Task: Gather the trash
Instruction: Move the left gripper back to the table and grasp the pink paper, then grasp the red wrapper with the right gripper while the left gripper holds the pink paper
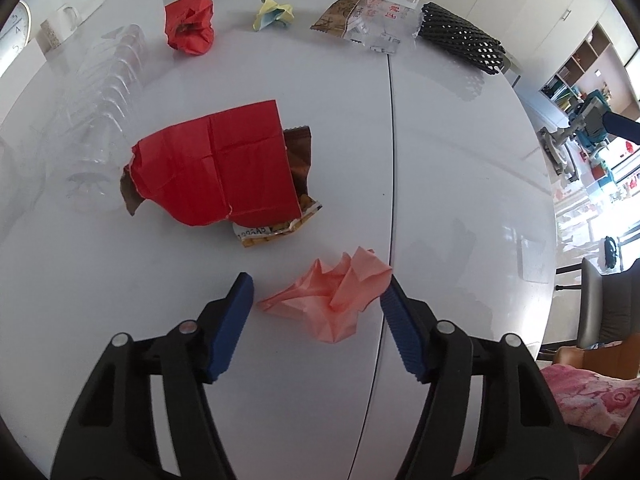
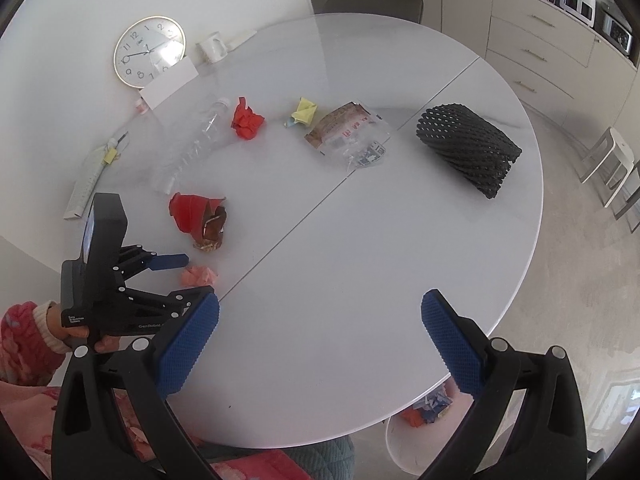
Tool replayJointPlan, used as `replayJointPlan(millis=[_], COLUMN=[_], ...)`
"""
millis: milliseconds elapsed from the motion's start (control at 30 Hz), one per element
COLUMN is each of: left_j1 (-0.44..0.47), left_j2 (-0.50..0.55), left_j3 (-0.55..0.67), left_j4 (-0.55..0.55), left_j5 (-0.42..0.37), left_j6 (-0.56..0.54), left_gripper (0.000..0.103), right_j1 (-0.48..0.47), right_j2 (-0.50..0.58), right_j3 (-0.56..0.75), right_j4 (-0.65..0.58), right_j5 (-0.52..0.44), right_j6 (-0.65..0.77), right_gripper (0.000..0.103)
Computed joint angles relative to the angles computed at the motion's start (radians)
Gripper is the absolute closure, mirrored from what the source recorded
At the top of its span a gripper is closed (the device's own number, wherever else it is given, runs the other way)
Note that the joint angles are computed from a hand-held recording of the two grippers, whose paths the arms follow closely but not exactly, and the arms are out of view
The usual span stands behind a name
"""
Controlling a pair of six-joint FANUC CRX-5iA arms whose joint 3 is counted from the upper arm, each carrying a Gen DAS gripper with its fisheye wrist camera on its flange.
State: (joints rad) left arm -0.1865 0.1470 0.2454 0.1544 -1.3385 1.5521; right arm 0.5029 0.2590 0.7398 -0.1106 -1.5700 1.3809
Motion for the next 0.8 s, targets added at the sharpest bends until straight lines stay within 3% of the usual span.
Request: replayJointPlan(millis=[233,567,800], left_j1=[0.028,0.076,0.121], left_j2=[-0.015,-0.079,-0.13], left_j3=[-0.025,-0.066,-0.061], left_j4=[0.035,0.071,0.073], left_j5=[0.014,0.017,-0.003], left_j6=[0.007,0.046,0.101], left_gripper=[0.068,0.07,0.07], right_j1=[-0.008,-0.011,0.044], right_j2=[0.047,0.141,0.333], right_j3=[0.057,0.186,0.484], right_j4=[-0.043,-0.135,-0.212], right_j5=[-0.017,-0.081,-0.196], right_j6=[0.028,0.09,0.322], right_gripper=[0.002,0.002,0.003])
